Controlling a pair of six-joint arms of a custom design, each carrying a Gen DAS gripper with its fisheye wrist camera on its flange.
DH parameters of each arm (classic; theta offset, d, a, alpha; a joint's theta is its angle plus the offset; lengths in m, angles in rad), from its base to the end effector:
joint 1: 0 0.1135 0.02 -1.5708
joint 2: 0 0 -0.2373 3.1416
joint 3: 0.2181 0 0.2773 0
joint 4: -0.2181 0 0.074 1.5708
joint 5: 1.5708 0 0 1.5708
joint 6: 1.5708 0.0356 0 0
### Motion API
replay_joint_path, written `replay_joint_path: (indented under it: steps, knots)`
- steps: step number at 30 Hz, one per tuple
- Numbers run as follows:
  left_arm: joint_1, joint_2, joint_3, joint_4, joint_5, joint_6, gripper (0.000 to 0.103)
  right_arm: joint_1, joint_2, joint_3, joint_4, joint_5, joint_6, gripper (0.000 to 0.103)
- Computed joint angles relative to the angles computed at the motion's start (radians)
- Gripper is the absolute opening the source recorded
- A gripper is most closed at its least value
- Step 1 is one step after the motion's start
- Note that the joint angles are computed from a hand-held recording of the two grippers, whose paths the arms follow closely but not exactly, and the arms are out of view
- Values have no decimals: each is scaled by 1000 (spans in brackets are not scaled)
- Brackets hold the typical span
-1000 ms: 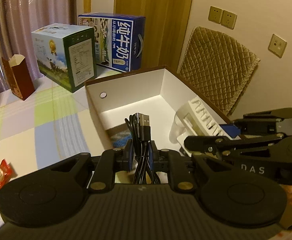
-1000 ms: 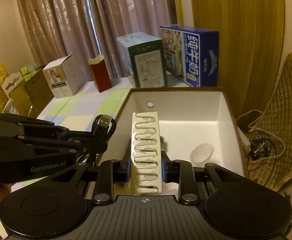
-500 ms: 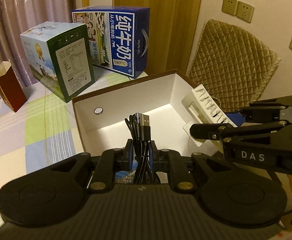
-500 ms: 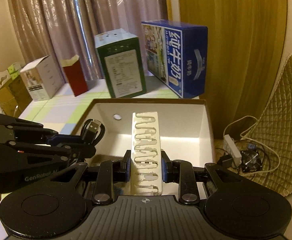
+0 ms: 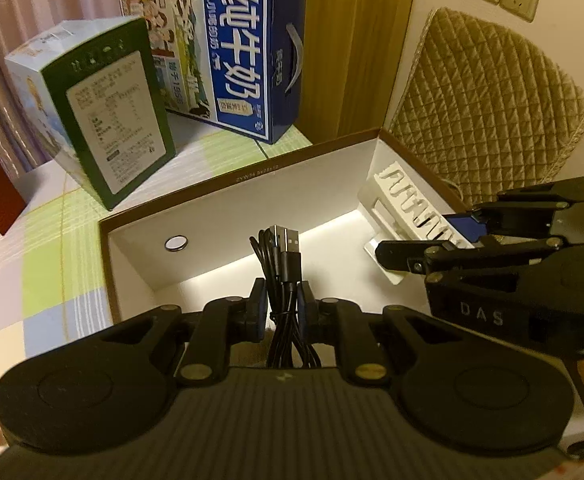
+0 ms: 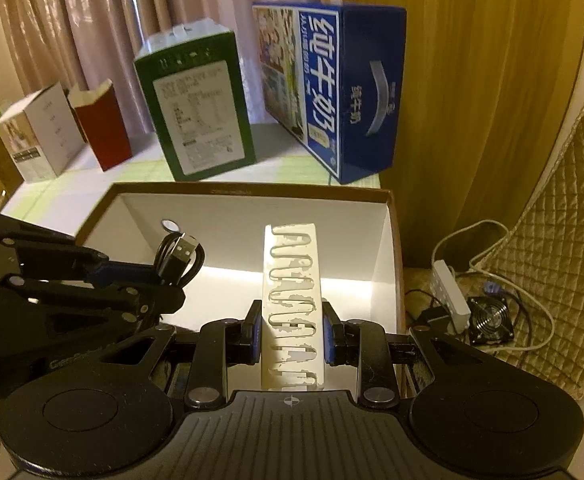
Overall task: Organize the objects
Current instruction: 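Carry the cable and white rack into the brown box and release both, then withdraw both tools from the brown box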
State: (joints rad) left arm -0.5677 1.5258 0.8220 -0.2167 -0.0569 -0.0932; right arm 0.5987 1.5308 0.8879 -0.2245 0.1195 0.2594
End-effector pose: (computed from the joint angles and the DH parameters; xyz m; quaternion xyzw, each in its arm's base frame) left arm 0.2716 -0.1708 0.1339 0.2138 0.9228 -0.0781 0.3108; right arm 0.2782 0.1847 0.1529 -0.1379 0.9271 0.0921 0.3360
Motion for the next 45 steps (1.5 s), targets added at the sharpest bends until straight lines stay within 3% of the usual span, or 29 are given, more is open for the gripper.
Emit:
replay_joint_path:
  steps: [14,28,32,35,45]
  knots:
    - [37,259,175,0,32,2,12,-16,99,72,-1,3,-34,25]
    - [55,236,164,-11,31,18,25,-24,79,52,17,0,-60,27]
    - [55,197,138,-13,38,32,34,-18,18,11,21,8,-49,53]
    - [56,155,111,-19,43,32,47,-14,-45,-25,12,1,-31,61]
    - [57,-26,-4,-44,64,39,69,46,-300,-162,-37,34,76,94]
